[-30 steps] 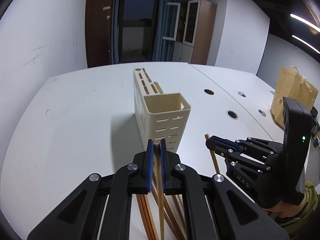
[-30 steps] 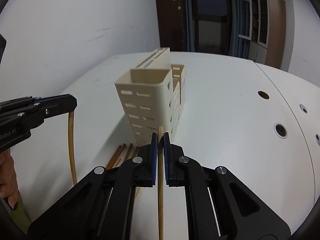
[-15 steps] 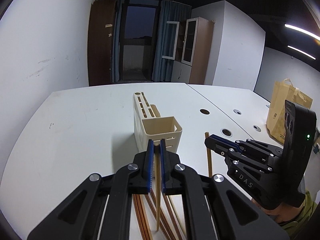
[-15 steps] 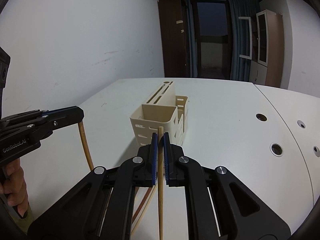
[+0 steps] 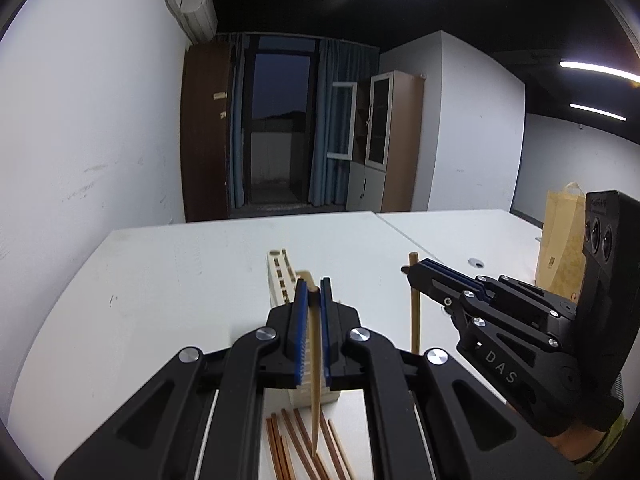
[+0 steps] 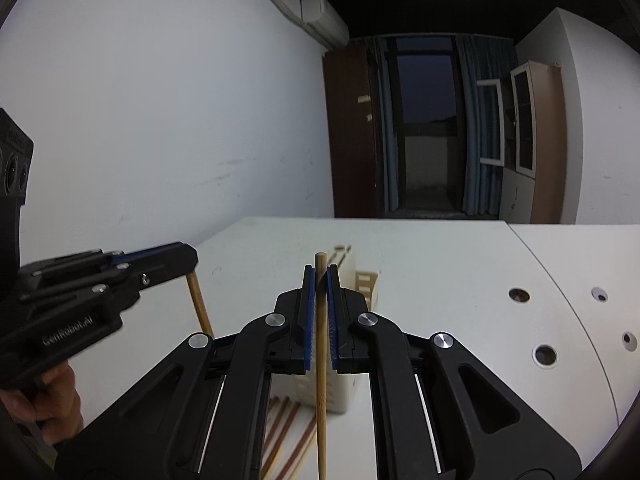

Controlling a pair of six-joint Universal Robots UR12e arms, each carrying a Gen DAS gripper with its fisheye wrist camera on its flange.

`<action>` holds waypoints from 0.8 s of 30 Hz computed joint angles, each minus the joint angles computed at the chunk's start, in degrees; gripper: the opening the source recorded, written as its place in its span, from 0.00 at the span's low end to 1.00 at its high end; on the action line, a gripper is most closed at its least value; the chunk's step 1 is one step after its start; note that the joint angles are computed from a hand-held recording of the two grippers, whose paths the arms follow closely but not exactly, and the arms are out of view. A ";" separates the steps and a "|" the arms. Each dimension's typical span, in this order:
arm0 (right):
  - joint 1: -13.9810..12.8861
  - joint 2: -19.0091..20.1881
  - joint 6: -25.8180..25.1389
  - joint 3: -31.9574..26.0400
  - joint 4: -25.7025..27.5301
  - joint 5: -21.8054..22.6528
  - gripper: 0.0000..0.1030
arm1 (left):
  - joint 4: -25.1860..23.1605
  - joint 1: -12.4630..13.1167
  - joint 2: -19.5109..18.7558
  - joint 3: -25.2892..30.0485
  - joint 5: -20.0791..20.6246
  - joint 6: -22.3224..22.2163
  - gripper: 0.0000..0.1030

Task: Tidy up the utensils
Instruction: 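Lift the chopstick with the right tool and lower it into the holder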

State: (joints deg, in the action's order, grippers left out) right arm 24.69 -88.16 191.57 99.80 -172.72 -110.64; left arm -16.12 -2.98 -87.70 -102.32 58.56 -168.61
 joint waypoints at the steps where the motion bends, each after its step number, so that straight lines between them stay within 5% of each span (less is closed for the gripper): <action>1: 0.04 0.22 -0.59 -0.30 -0.81 -0.12 0.05 | 0.66 -0.03 -0.08 0.12 -0.07 -0.39 0.06; 15: -1.49 2.36 -5.17 -0.34 -15.67 0.33 0.05 | 16.89 -0.38 -1.51 0.09 0.93 -8.96 0.06; 24: -1.87 4.46 -6.72 0.17 -32.99 0.48 0.05 | 27.24 -1.55 -2.46 -0.29 6.50 -14.33 0.06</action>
State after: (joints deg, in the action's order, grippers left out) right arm 22.82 -83.69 184.85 99.98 -205.71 -110.17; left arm 11.12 -4.52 -90.16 -102.60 65.06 -182.93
